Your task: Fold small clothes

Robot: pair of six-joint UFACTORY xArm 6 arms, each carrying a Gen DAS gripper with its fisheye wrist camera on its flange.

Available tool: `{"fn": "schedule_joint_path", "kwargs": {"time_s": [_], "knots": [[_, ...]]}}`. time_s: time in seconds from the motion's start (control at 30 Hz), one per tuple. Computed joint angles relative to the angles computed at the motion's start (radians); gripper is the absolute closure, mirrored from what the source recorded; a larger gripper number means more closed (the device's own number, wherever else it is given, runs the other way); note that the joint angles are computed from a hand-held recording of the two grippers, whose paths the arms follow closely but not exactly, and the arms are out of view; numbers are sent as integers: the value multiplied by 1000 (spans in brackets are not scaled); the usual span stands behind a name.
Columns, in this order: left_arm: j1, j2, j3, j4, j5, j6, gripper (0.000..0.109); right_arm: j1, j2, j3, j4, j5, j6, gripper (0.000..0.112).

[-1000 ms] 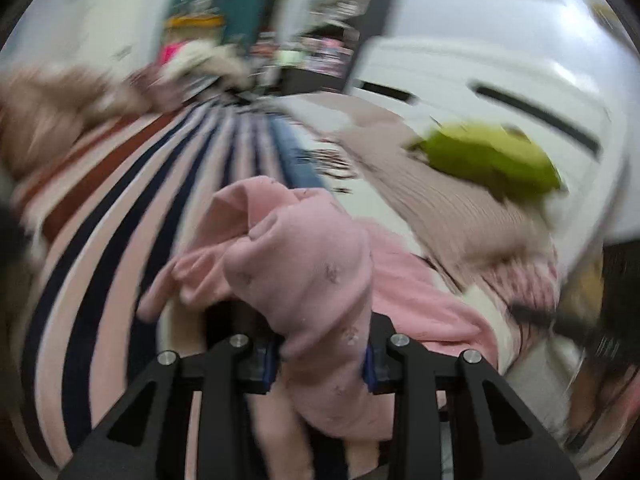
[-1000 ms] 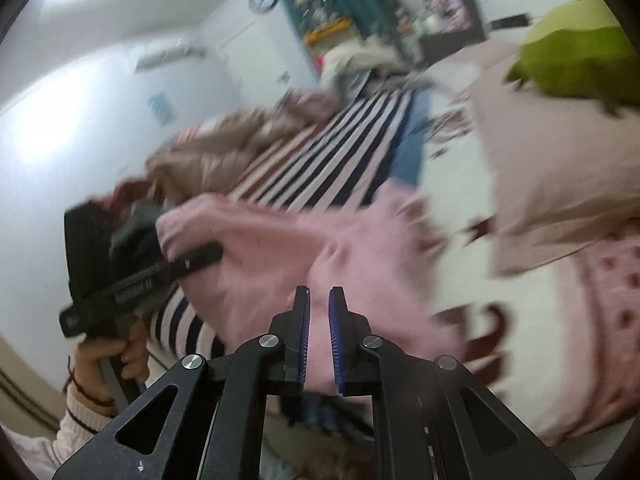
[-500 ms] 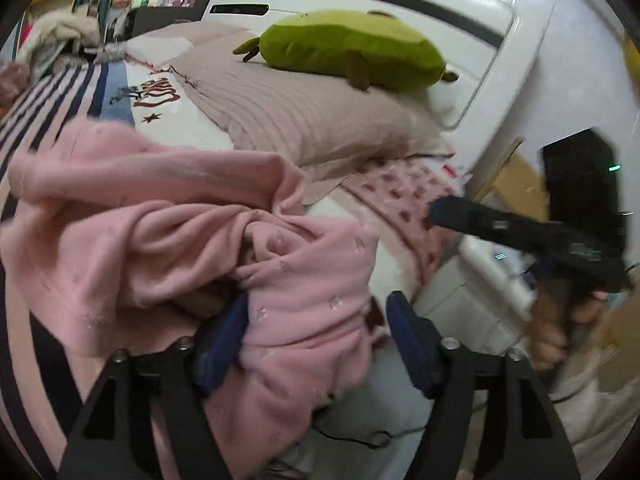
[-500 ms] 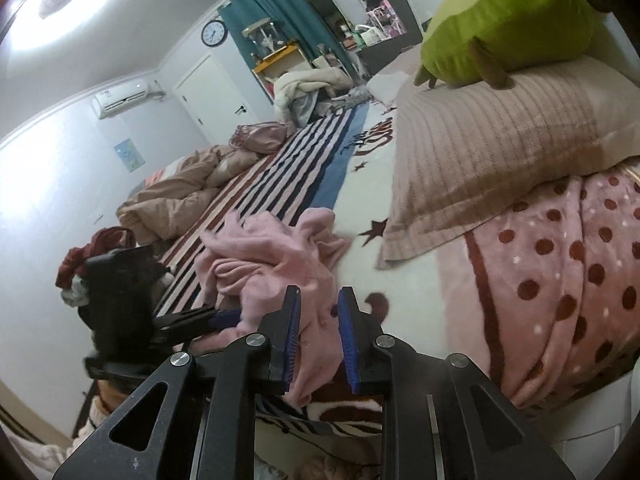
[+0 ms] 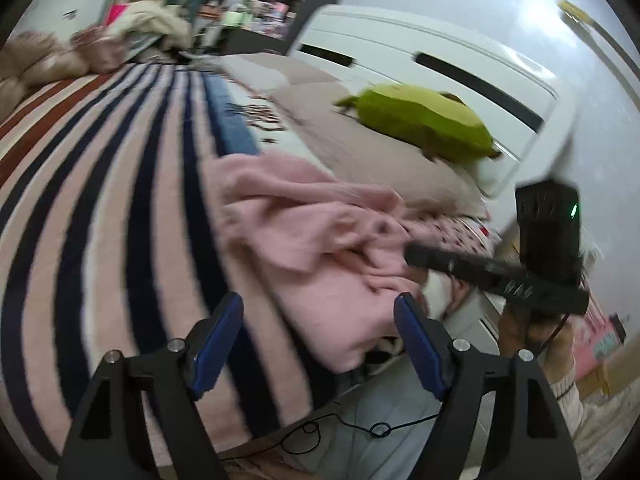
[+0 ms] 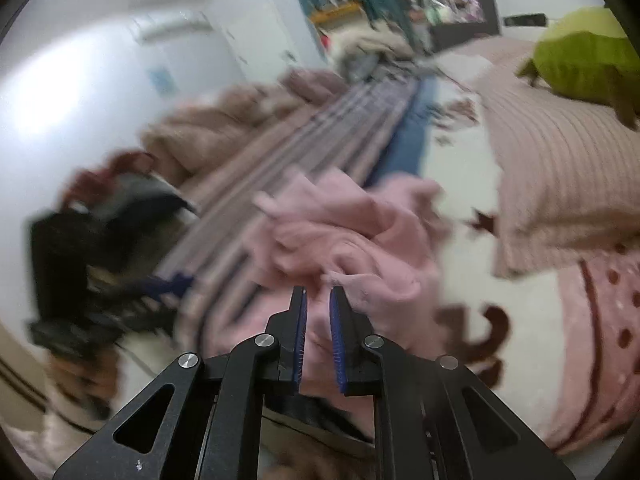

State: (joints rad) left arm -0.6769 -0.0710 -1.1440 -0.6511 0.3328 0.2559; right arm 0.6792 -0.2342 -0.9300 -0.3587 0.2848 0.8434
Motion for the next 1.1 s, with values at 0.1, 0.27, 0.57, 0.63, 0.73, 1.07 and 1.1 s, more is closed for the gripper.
{"fn": "schedule_joint_path", "kwargs": {"time_s": [0.1,0.27,0.57,0.63,0.73,1.07,1.1], "knots": [[12,-6,24,-40,-37,14,34,9,-9,5,-76,152,106,111],[28,3,24,-199,-46,136,34,22,-20,-27,28,220,-14,106],[45,-10,25,-251,-77,186,33,76,228,-463,-21,417,-341,36],[51,-21,35,-260,-86,192,32,94,351,-611,-4,529,-471,36],[57,-38,51,-259,-103,181,32,106,511,-788,0,698,-551,37],[73,2,-2,-280,-52,199,31,-50,478,-765,-127,670,-234,94],[70,24,-31,-311,-29,230,31,-86,470,-734,-78,663,-204,94]]}}
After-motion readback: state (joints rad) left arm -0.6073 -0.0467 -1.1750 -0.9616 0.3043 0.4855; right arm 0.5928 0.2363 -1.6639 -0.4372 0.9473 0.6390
